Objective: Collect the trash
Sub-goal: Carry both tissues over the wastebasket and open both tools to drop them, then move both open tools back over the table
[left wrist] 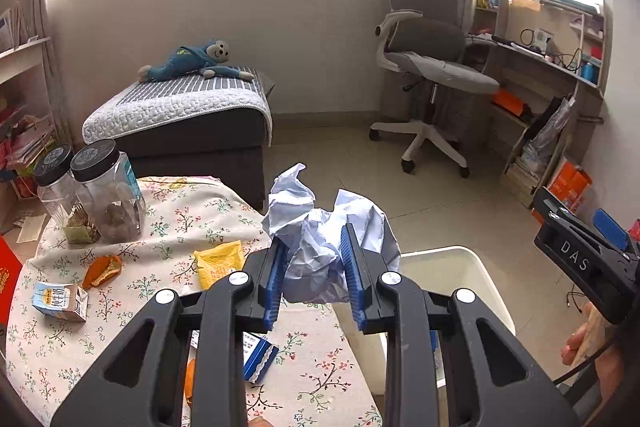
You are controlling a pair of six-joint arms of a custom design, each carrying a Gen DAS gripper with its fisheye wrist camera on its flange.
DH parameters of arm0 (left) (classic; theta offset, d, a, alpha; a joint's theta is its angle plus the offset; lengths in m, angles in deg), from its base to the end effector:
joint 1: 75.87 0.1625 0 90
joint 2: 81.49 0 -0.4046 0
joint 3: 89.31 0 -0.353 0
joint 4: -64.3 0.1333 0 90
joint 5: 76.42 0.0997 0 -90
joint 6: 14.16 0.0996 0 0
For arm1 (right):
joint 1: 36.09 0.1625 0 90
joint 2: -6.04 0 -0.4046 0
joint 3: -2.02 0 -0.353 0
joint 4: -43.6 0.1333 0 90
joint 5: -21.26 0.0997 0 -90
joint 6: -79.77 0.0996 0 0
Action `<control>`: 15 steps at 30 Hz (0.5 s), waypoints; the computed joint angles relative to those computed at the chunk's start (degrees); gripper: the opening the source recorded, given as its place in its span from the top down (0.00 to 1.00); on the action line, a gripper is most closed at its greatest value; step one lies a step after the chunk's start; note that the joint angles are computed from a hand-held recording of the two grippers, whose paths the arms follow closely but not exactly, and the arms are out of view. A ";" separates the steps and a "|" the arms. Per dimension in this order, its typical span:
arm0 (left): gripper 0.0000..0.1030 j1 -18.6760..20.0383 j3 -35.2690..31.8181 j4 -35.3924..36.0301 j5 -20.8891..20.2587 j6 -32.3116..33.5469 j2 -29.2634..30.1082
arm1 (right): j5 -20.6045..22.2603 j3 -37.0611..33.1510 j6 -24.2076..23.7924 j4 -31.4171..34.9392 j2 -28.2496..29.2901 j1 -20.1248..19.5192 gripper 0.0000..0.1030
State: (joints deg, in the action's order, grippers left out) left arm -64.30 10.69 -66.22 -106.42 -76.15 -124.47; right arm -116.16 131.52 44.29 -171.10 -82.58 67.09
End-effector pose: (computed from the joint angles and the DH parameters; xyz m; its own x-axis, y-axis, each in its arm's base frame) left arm -0.5140 -0.3293 0.0661 -0.7632 0.0834 -0.6407 0.5653 0.5663 -0.5997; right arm 0.1392 -0.3314 0.4278 -0.6581 0.3940 0.6416 -0.4992 0.4095 -0.7636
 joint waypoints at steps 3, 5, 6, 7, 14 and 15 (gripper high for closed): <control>0.73 0.48 -2.14 -3.75 -1.83 3.23 2.53 | 0.30 -0.25 1.66 1.13 -2.25 -2.30 0.07; 0.73 0.88 -3.89 -5.61 -3.29 5.45 4.40 | 0.49 -0.51 2.67 1.44 -3.33 -3.55 0.07; 0.73 1.01 -4.74 -6.26 -3.92 6.32 5.32 | 0.32 -0.60 3.00 1.39 -3.73 -3.93 0.07; 0.73 1.18 -5.67 -6.93 -4.45 7.24 6.23 | 0.37 -0.75 3.39 1.78 -4.39 -4.54 0.07; 0.67 3.75 -13.33 -16.38 -13.48 14.91 12.69 | 0.58 -1.18 6.46 2.42 -7.62 -7.29 0.07; 0.57 4.27 -14.93 -15.45 -15.07 14.60 13.33 | 0.21 -1.36 6.55 2.11 -7.65 -7.45 0.07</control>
State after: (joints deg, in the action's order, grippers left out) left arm -60.03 -4.24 -81.67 -121.49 -61.55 -111.15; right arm -115.95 130.16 50.85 -169.00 -90.22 59.64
